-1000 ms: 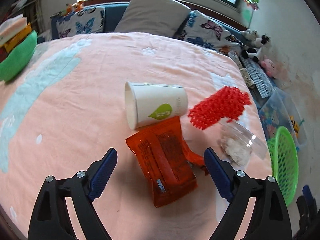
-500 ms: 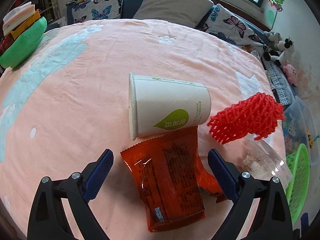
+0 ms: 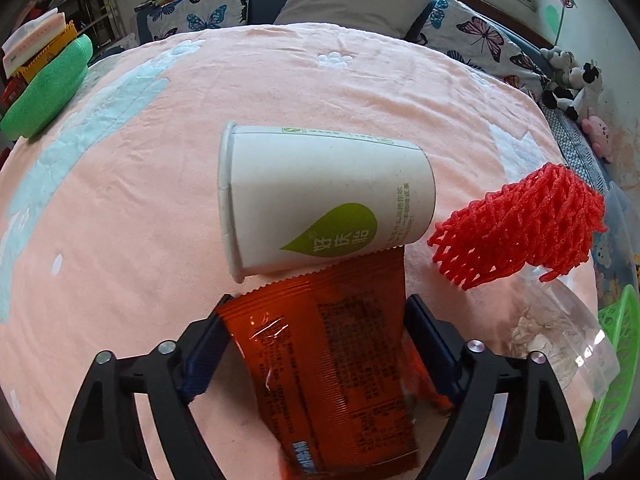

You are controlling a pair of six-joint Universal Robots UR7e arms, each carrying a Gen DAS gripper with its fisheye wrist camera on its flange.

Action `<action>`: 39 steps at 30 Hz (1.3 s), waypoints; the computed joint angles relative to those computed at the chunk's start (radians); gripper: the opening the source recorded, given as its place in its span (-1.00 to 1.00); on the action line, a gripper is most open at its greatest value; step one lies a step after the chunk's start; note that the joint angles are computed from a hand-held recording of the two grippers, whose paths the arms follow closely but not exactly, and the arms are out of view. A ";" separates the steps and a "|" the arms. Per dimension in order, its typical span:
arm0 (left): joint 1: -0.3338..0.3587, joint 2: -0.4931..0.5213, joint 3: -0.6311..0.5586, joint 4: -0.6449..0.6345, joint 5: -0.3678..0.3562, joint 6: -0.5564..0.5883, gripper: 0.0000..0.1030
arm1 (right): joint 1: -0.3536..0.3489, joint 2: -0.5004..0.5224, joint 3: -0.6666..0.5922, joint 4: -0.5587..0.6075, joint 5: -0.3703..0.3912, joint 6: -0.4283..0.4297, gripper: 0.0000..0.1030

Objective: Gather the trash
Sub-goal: 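Grasp the orange snack bag with the left tool while the right moves toward the clear tub, then grasp the clear round plastic tub with the right tool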

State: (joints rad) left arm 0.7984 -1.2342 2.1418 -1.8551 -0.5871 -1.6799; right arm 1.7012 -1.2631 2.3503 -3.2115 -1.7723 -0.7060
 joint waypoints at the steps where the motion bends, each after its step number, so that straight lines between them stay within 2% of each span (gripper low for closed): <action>1: -0.002 -0.006 0.007 -0.012 0.002 0.009 0.48 | 0.002 0.002 -0.003 0.005 0.001 0.003 0.41; 2: -0.004 -0.010 0.012 -0.023 0.003 0.017 0.38 | 0.004 0.003 -0.008 0.017 0.003 0.008 0.41; 8: -0.028 -0.053 0.065 -0.127 -0.006 0.089 0.10 | 0.017 0.003 -0.026 0.070 0.026 0.036 0.41; 11: -0.047 -0.069 0.089 -0.158 -0.011 0.112 0.03 | 0.028 0.009 -0.044 0.103 0.036 0.056 0.47; 17: -0.086 -0.128 0.153 -0.219 -0.037 0.151 -0.01 | 0.057 0.044 -0.095 0.162 0.063 0.110 0.61; 26: -0.148 -0.232 0.220 -0.184 -0.052 0.148 -0.01 | 0.092 0.141 -0.210 0.267 0.098 0.212 0.74; 33: -0.191 -0.300 0.253 -0.159 -0.052 0.147 -0.01 | 0.092 0.212 -0.288 0.308 0.079 0.287 0.82; 39: -0.198 -0.313 0.261 -0.169 -0.053 0.172 -0.01 | 0.076 0.248 -0.333 0.367 0.083 0.335 0.87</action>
